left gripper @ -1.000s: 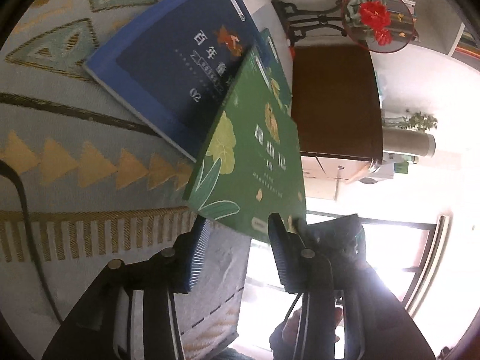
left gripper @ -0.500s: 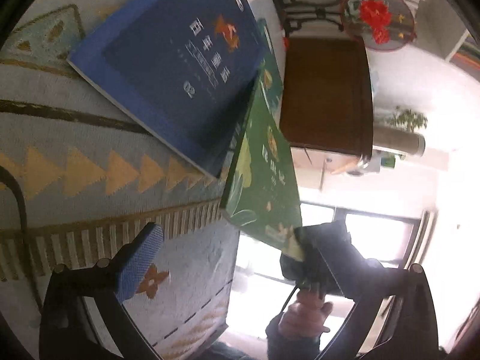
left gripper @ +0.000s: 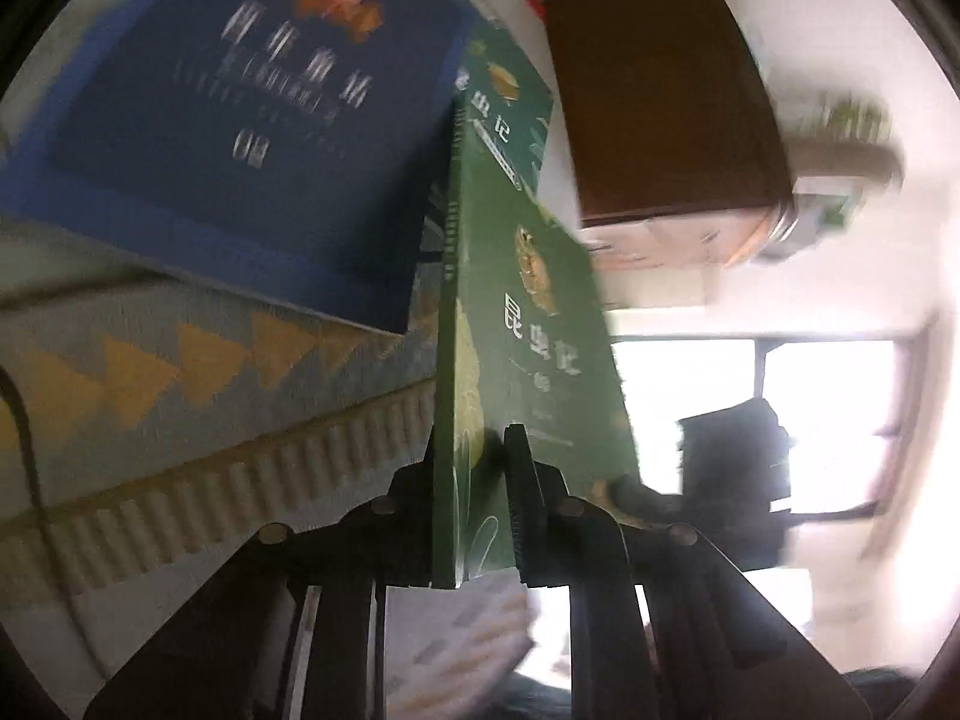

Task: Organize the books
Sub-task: 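Carry the green book with both grippers toward the stack by the globe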

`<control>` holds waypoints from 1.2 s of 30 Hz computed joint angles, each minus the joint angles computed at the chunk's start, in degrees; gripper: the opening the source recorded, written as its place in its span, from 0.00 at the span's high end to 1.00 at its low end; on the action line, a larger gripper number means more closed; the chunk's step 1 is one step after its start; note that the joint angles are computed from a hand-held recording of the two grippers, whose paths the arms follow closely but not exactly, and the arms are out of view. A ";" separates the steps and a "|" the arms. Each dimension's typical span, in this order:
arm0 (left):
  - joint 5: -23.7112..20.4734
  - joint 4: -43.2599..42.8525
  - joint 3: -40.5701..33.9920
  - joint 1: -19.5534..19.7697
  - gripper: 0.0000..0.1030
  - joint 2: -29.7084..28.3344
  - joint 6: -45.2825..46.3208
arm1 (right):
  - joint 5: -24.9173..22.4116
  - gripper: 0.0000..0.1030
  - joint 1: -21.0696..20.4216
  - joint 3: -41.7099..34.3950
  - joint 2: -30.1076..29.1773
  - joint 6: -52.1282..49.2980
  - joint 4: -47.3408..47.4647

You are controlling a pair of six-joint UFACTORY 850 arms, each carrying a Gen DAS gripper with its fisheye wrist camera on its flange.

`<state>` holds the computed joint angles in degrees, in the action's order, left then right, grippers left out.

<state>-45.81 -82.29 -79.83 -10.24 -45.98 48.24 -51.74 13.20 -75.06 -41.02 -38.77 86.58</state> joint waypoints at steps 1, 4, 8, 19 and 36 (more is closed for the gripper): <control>3.36 3.25 0.11 -0.99 0.86 1.16 -0.95 | 1.01 0.93 0.49 -0.59 0.14 0.09 -1.90; 15.54 17.15 1.55 -4.88 0.86 5.83 -5.68 | 8.06 0.91 3.78 -3.45 1.48 1.38 -13.18; 23.13 27.81 5.08 -6.85 0.86 10.42 -10.89 | 15.24 0.88 8.62 -6.60 2.70 2.09 -26.24; 34.67 21.77 23.14 -2.76 0.86 27.67 -4.99 | 17.90 0.86 16.03 -11.93 2.11 -8.76 -30.26; 34.72 -5.11 42.02 22.92 0.84 46.39 27.67 | 13.87 0.86 33.05 -44.61 -15.83 3.49 -38.25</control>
